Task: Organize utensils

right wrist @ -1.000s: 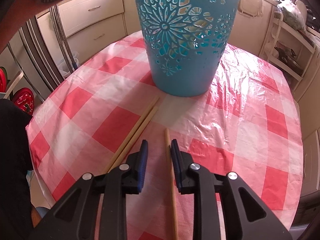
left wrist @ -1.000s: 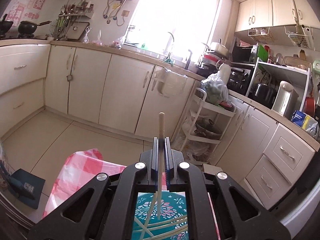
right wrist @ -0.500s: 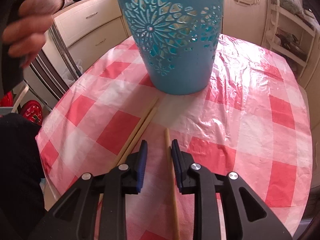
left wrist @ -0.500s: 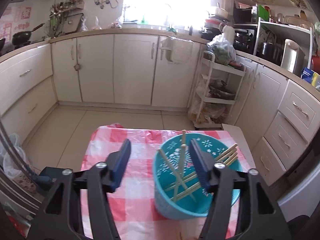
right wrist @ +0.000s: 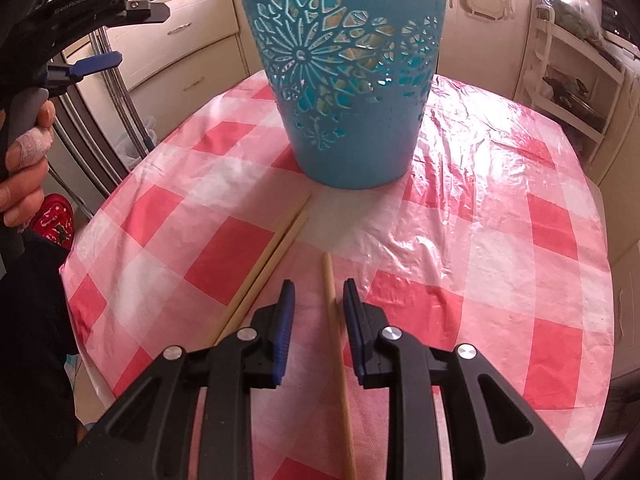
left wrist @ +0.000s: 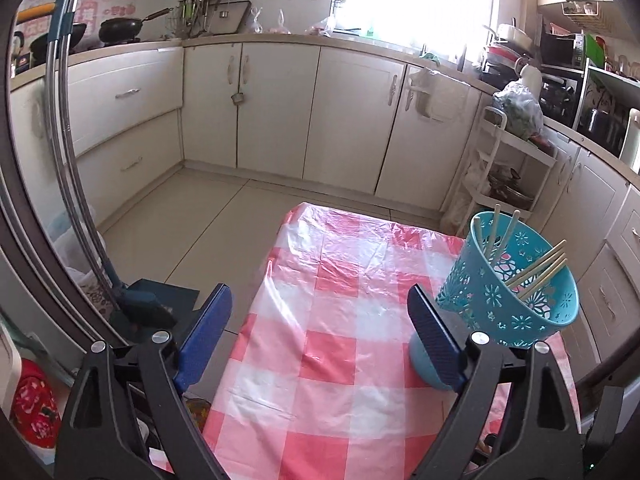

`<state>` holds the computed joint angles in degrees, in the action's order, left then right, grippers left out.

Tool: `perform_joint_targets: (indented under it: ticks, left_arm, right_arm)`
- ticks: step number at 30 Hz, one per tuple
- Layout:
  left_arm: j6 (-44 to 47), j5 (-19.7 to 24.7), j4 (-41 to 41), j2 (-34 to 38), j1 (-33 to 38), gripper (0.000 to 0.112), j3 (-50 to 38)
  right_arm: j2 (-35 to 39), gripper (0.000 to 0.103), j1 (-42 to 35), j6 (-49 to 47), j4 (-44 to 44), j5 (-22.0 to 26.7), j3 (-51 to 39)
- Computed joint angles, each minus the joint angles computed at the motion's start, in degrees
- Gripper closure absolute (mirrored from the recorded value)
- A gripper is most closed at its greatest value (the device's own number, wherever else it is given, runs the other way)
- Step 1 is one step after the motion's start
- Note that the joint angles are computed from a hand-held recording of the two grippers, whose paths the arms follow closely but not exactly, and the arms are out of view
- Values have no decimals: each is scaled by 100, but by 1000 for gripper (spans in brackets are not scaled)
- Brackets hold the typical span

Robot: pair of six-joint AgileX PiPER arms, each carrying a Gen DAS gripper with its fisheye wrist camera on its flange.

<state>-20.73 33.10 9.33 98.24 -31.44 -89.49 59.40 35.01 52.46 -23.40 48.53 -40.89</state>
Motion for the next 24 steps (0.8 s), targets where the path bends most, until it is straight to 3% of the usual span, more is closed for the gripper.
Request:
perform_joint_targets:
  ticks: [11, 14, 24]
  left_arm:
    - [-309, 155, 589, 177, -316, 20, -198]
    - [-381, 223, 735, 241, -408, 19, -248]
    - [-395, 303, 868, 351, -487, 19, -313]
  right_arm:
    - [96, 87, 350, 333, -477, 253, -8]
    - [26, 96, 301, 421, -511, 277, 36]
    - [-14, 96, 111, 294, -519, 371, 37]
